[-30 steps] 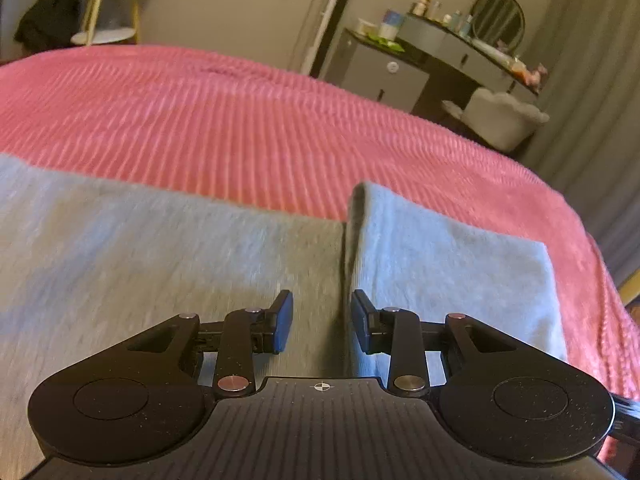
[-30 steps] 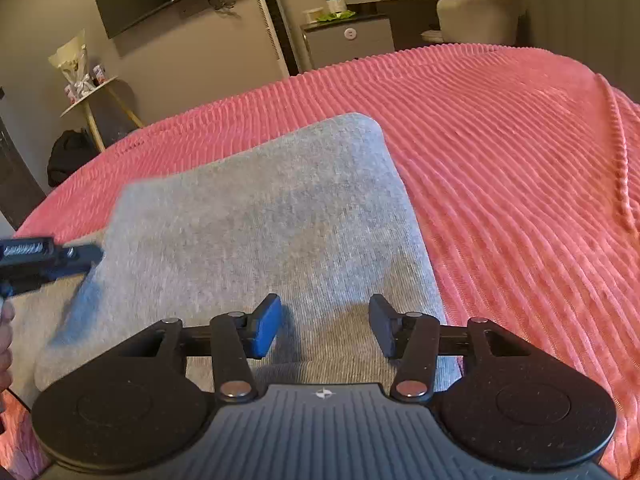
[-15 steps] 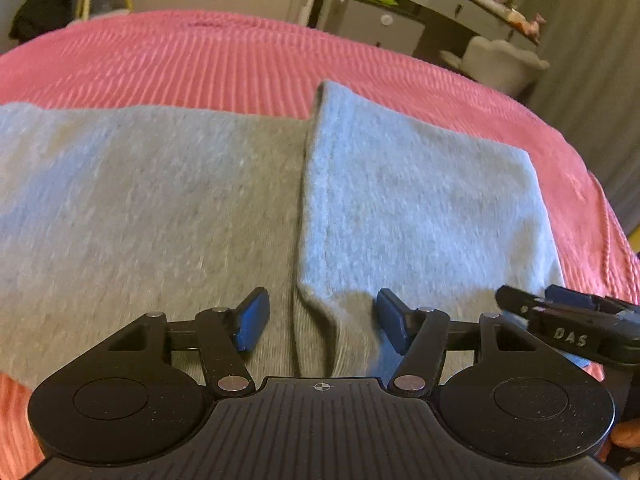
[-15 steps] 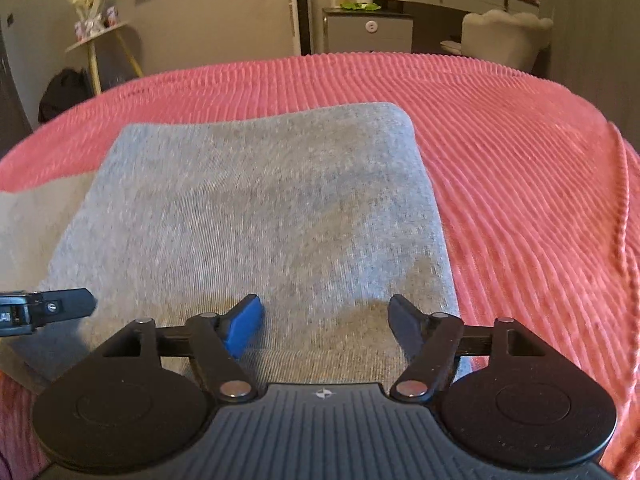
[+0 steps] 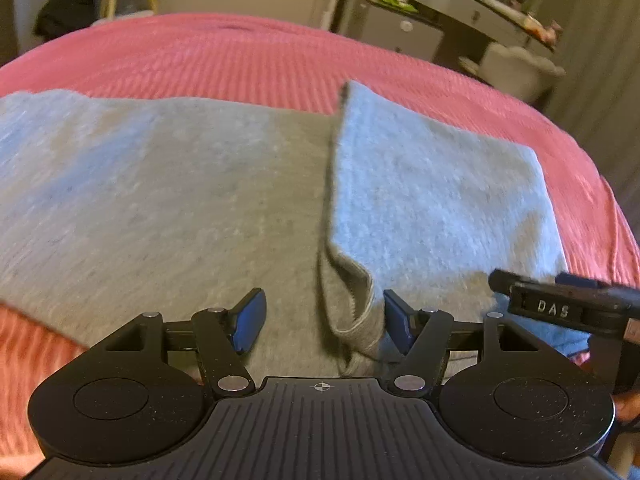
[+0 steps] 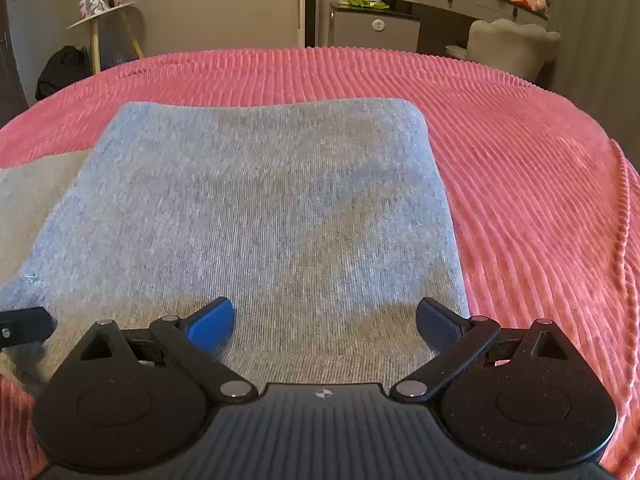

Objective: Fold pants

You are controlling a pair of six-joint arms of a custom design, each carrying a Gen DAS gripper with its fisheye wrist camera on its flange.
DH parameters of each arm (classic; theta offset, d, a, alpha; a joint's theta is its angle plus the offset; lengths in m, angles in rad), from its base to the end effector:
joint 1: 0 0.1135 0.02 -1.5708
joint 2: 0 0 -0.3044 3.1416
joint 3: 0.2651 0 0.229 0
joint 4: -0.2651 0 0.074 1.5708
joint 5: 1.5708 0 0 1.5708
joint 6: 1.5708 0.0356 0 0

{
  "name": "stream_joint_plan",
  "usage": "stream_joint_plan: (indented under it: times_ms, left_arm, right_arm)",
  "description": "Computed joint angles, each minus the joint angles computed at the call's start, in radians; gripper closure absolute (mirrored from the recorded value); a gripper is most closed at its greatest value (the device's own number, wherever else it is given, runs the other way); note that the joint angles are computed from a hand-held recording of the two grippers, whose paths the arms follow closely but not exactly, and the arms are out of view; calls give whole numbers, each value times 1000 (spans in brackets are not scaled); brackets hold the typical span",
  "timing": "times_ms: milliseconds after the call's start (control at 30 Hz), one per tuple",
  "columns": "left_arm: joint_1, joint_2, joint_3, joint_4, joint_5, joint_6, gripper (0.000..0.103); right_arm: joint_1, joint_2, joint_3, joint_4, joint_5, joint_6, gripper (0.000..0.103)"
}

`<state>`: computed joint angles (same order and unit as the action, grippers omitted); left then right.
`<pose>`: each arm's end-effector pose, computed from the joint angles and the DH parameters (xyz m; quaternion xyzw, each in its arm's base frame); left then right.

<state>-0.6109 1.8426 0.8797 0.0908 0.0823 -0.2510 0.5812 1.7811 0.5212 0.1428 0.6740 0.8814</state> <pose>0.2831 -0.2018 0.1758 0.1819 0.9211 -0.1780 0.2946 0.2236 0.1203 0.1276 0.2110 0.8981 -0.0981 0.3732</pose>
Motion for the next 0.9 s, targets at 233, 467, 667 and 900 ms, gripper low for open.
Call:
stream_joint_plan:
  times_ms: [233,467,667,900]
  left_arm:
    - [78,-95,-68,65,-24,-128,32]
    - [148,-114,-134,221,-74,-214,25]
    - [118,-44,-137,319,-73,-183,25]
    - [121,4,-135,369,-52,-191,25]
  right_arm:
    - [1,5,20,-29,-5,-6,4]
    - [-26,-130,-73,71,-1,-36,6]
    - [-170,-79,2,159,-34,-231,55]
    - [-320,98,142,250,-73,-344,62]
